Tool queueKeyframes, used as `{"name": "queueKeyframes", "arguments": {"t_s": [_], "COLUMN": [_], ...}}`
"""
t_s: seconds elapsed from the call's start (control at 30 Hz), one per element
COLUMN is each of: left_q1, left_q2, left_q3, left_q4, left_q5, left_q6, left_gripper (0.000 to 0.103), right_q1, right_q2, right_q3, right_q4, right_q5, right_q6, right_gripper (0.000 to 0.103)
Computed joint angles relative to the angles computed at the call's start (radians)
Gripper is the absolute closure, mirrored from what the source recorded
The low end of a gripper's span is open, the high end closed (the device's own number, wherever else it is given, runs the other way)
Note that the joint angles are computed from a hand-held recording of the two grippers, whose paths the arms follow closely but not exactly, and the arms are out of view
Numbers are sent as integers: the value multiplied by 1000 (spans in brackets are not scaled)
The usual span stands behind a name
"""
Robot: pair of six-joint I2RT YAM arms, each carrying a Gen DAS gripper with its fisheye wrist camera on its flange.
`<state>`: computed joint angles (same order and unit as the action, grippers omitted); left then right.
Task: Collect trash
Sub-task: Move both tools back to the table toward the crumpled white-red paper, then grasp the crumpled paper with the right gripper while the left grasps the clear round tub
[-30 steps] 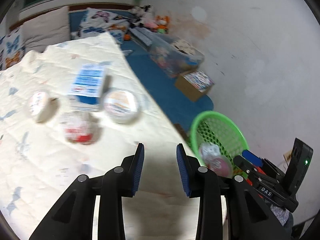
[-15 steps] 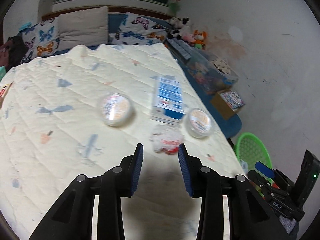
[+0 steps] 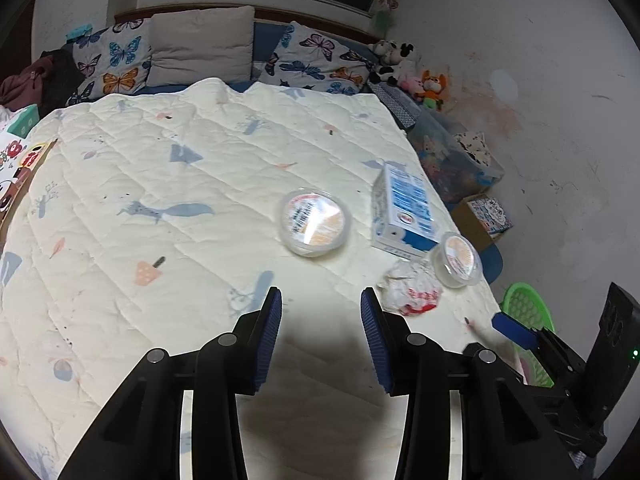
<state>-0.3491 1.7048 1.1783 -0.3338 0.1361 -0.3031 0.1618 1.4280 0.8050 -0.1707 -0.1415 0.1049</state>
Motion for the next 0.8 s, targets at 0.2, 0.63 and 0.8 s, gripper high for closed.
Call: {"name": "queueKeyframes", "arguments": {"t_s": [0.2, 0.63, 0.8], "left_q1": [36, 60, 37], "left_q2": [16, 69, 106], "left_q3": [8, 42, 77], "left_q4": [0, 4, -4], "left_q5": [19, 21, -15], "left_q6": [18, 46, 88], "left_gripper": [57, 54, 47], "right_q1": [26, 37, 23], "right_q2": [132, 315, 288], "right_q3": [106, 248, 206], "right_q4": [-1, -33, -11], "right_q5": [18, 37, 10], "right_q6": [10, 8, 11], "right_gripper": [27, 38, 43]}}
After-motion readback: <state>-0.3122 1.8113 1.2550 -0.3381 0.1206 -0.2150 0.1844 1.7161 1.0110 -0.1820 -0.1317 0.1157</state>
